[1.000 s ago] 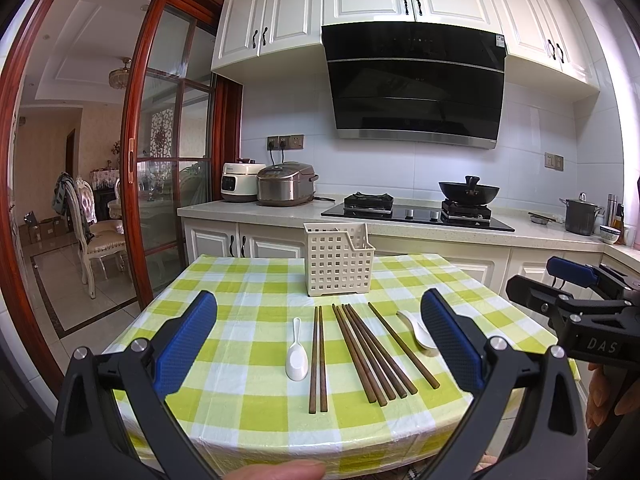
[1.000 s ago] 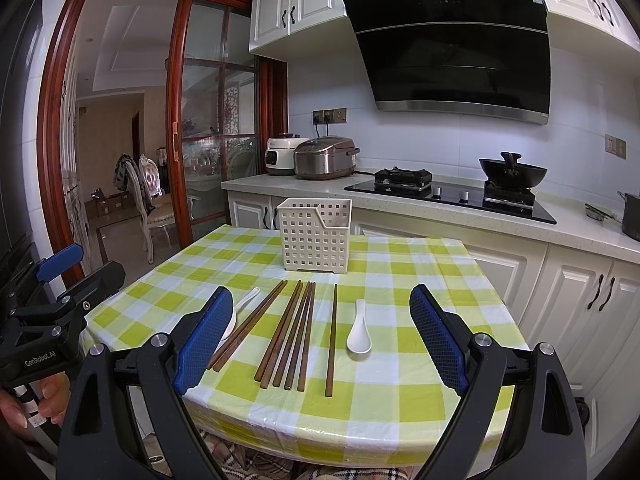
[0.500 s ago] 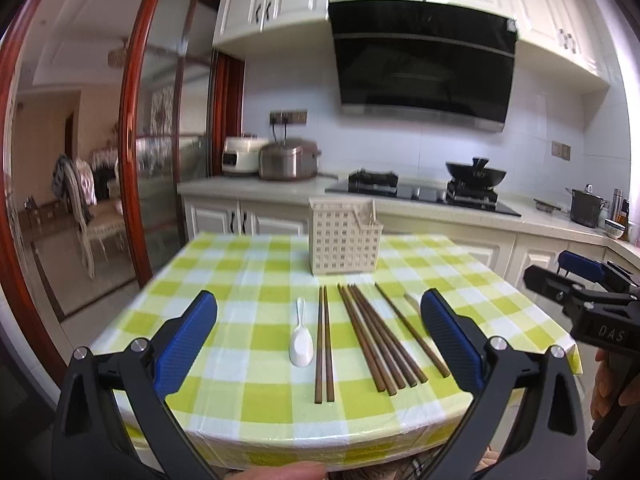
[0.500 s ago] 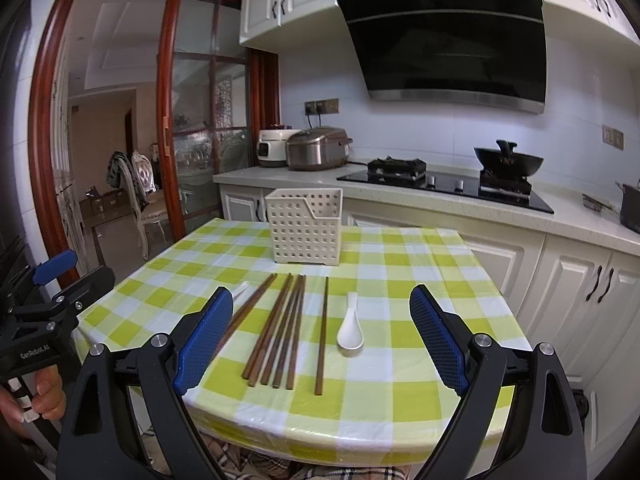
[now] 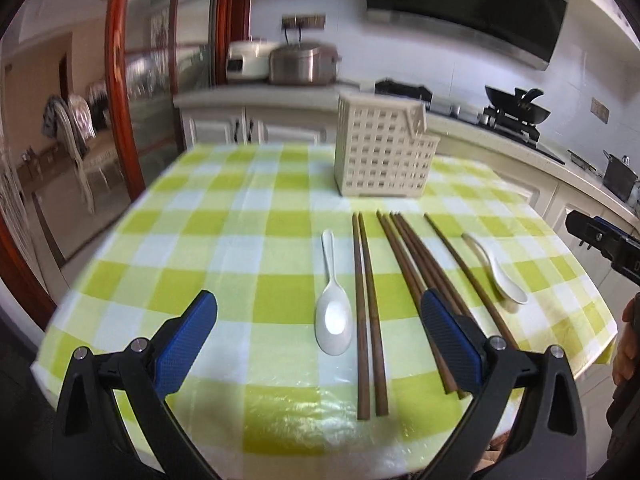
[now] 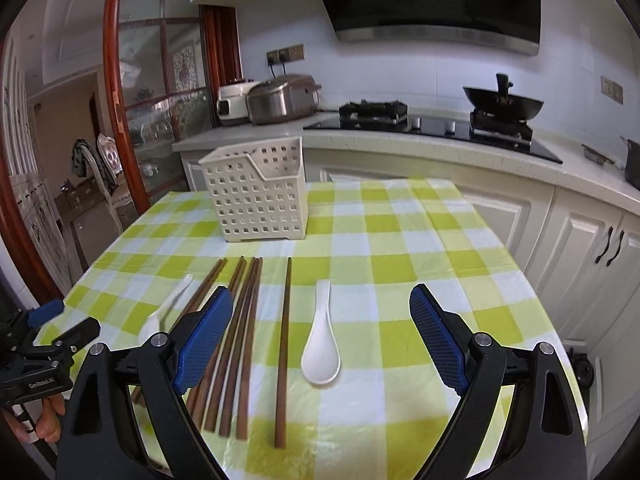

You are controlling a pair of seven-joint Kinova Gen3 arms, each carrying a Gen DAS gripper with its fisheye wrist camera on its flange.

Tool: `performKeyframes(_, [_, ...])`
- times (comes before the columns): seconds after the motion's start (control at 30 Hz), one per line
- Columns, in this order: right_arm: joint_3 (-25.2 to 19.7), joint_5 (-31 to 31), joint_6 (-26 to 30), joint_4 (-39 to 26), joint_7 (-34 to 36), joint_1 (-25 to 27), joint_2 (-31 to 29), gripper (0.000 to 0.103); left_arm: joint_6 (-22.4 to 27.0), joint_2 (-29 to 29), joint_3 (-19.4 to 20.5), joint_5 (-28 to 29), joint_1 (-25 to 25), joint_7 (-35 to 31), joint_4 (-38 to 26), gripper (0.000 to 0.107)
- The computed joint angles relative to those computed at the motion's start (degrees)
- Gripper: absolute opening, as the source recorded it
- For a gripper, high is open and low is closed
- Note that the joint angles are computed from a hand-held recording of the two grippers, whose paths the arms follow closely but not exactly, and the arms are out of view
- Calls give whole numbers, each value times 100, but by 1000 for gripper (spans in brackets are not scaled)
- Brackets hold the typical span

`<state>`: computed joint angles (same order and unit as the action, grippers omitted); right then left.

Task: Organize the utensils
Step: 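Grasp a white spoon with the right tool while the left tool grasps the other spoon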

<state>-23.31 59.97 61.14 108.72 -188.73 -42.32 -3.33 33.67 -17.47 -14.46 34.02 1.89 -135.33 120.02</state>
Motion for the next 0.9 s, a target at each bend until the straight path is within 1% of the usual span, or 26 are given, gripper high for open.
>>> performKeyframes(0.03, [99,-84,-194,3,136,67,4,85,166,205,-82,62,31,-67,-137,98])
performKeyframes(0.07, [158,-158,-309,-5,249,121,13,85,239,325,-58,30,14,-55,-224,98])
performKeyframes(0.17, [356,-549,-663,-105,774,308,138,85,344,710,327,-282,-258,173,-502,98])
performKeyframes(0.27, [563,-993,-980,-204,1321,498,271,85,513,1025,426,-129,-440,232,-733,98])
performKeyframes(0.33, [681,-1295,-1180,-260,1628,617,325,85,707,1222,588,-221,-601,390,-941,98])
performKeyframes(0.4, [797,-1607,-1366,-336,1985,741,407,82,886,1438,758,-370,-702,422,-1190,98])
performKeyframes(0.5, [937,-2026,-1495,-527,2594,866,586,74,806,1610,1019,-711,-763,611,-1380,98])
performKeyframes(0.53, [985,-2143,-1548,-579,2779,901,643,69,778,1661,1080,-793,-770,687,-1432,98])
performKeyframes(0.6, [1059,-2318,-1543,-704,3049,927,757,63,748,1773,1195,-1012,-759,894,-1544,98])
performKeyframes(0.67, [1134,-2479,-1514,-827,3283,936,864,54,747,1866,1272,-1137,-750,985,-1628,98])
performKeyframes(0.77, [1229,-2681,-1459,-988,3618,927,998,46,575,1953,1373,-1376,-695,1212,-1668,98])
performKeyframes(0.83, [1287,-2762,-1351,-1102,3719,890,1093,44,541,2035,1408,-1395,-695,1238,-1726,95])
performKeyframes(0.9, [1338,-2896,-1203,-1259,3900,869,1232,38,591,2147,1446,-1510,-675,1394,-1838,85])
